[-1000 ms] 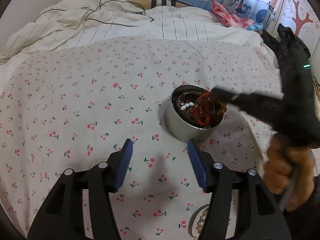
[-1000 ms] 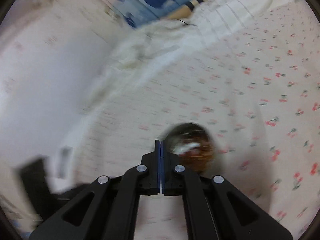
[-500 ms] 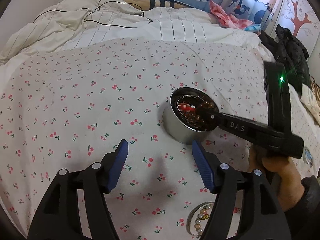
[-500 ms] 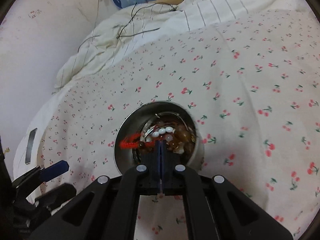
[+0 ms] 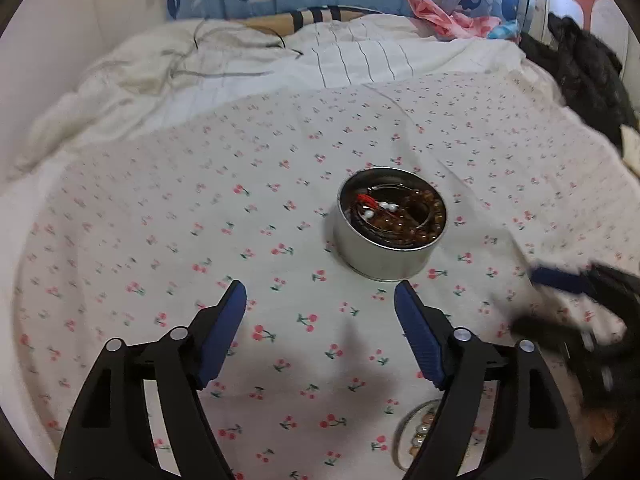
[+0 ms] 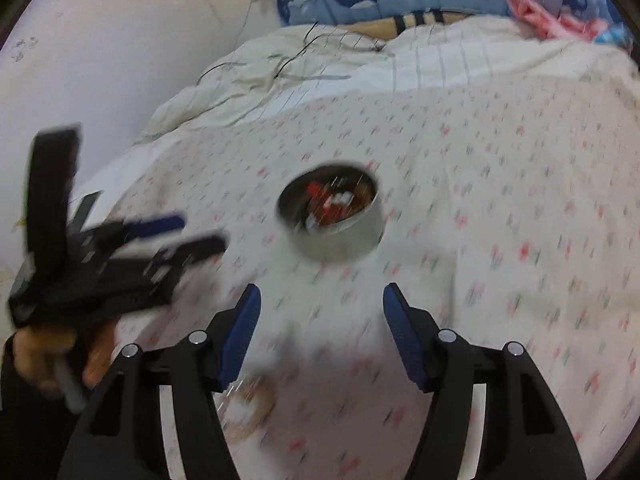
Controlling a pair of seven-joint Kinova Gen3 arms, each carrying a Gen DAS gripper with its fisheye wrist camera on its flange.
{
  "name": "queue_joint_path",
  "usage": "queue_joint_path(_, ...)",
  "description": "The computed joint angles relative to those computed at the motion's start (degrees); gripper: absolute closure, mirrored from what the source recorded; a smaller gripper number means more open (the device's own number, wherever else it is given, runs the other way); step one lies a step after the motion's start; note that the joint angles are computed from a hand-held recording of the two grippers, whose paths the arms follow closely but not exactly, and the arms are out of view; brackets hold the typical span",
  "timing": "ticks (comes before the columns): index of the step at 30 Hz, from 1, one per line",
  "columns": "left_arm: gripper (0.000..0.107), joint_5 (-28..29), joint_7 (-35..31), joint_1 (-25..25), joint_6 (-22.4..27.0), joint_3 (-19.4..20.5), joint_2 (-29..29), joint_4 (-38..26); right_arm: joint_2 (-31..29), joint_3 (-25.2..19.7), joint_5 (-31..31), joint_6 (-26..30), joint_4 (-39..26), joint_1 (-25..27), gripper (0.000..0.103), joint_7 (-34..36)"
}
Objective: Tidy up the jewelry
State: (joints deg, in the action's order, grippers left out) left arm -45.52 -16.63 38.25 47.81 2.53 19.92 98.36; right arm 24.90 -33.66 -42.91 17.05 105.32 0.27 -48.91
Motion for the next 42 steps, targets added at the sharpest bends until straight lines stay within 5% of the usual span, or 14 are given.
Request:
queue_joint_path(4,0.03,-4.52,4.66,4.07,5.42,-0.64,1.49,-0.72,-0.73,-4.25,-2.32,-2.38,4.68,2.52,0.04,3.26)
queue_joint_path(10,0.029,-6.97,5.49,5.34,8.24,0.59,2.3,-1.07,-2.15,0.15,3.28,-2.04,5.57,-3.98,0.04,-0.18)
queue_joint_path(29,0.025,-9.5,6.47,6.56,7.48,1.38,2.58,-0.57,-2.62,9.91,14.82,2.88,4.99,-15.57,0.04,-8.0)
queue_joint_path(39,0.023,-9.71,7.29,6.27,6.13,1.38,2.05,0.51,-2.44,10.65,18.39,1.85,5.24,-17.27,0.038,-10.81)
queue_joint_path(42,0.023,-9.72,7.31,5.97,5.56,1.42,1.88,1.04,-3.16,14.11,22.18,0.89,5.54,-21.32,0.038,-14.03)
